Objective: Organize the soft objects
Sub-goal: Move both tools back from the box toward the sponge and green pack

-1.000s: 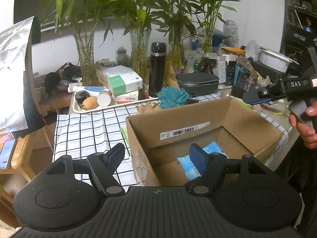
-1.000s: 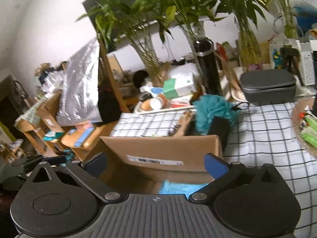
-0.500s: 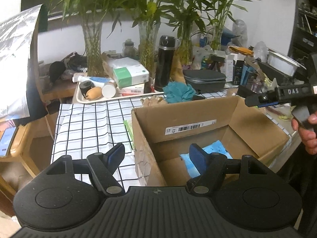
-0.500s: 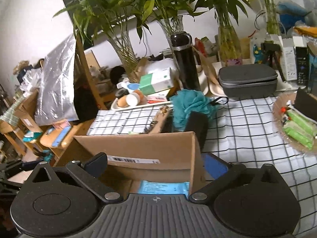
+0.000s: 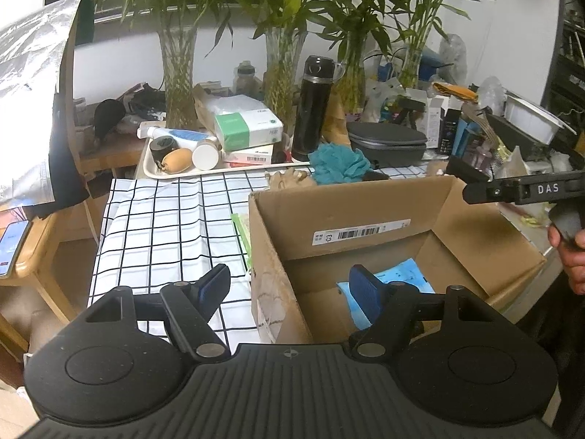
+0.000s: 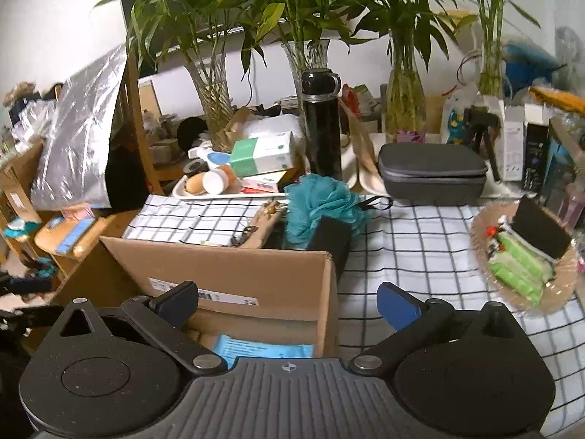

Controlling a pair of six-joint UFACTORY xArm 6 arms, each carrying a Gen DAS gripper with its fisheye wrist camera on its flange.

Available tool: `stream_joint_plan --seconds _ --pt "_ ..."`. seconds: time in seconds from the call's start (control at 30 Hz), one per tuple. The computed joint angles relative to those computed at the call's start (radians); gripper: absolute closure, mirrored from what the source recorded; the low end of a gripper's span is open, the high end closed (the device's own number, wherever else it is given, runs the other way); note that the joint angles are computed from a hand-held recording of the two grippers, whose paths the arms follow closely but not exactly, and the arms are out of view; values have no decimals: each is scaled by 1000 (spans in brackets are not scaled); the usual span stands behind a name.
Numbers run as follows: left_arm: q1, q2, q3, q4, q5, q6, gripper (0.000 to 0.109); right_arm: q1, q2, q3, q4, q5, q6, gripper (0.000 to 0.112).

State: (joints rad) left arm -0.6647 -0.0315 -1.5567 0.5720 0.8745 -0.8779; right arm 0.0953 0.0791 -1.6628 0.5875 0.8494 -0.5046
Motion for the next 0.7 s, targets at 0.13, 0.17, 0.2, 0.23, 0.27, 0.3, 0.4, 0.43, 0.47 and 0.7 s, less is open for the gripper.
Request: stream_joint_plan --seconds 0.13,0.17,0.2,0.23,0.27,0.3,0.4,0.43,0.47,0.7 --pt "2 -1 3 -4 -8 -7 37 10 -6 15 -25 -29 -6 9" --pt "3 -1 4 -7 -15 -9 37 11 -6 18 -31 -35 -4 9" --pt "6 -4 10 -11 -29 -13 37 13 -7 20 -37 -39 -1 9" --pt "6 -5 11 -11 -37 -18 37 13 -9 23 -41 -44 2 9" --pt "7 -5 12 -10 -45 -23 37 14 -10 25 -42 -51 3 9" --pt "6 -4 11 -6 -49 -29 37 14 -12 32 -35 -62 -3 9" --pt "6 -2 14 0 -67 -42 37 17 -15 42 -37 -86 -5 9" --pt "6 -1 14 2 -69 -46 37 16 -16 43 -39 -89 -1 9" --pt "6 0 15 3 -74 -49 37 16 -16 44 -34 -95 0 9" --pt "14 -20 42 16 -115 -60 37 19 -29 66 24 -137 -60 9"
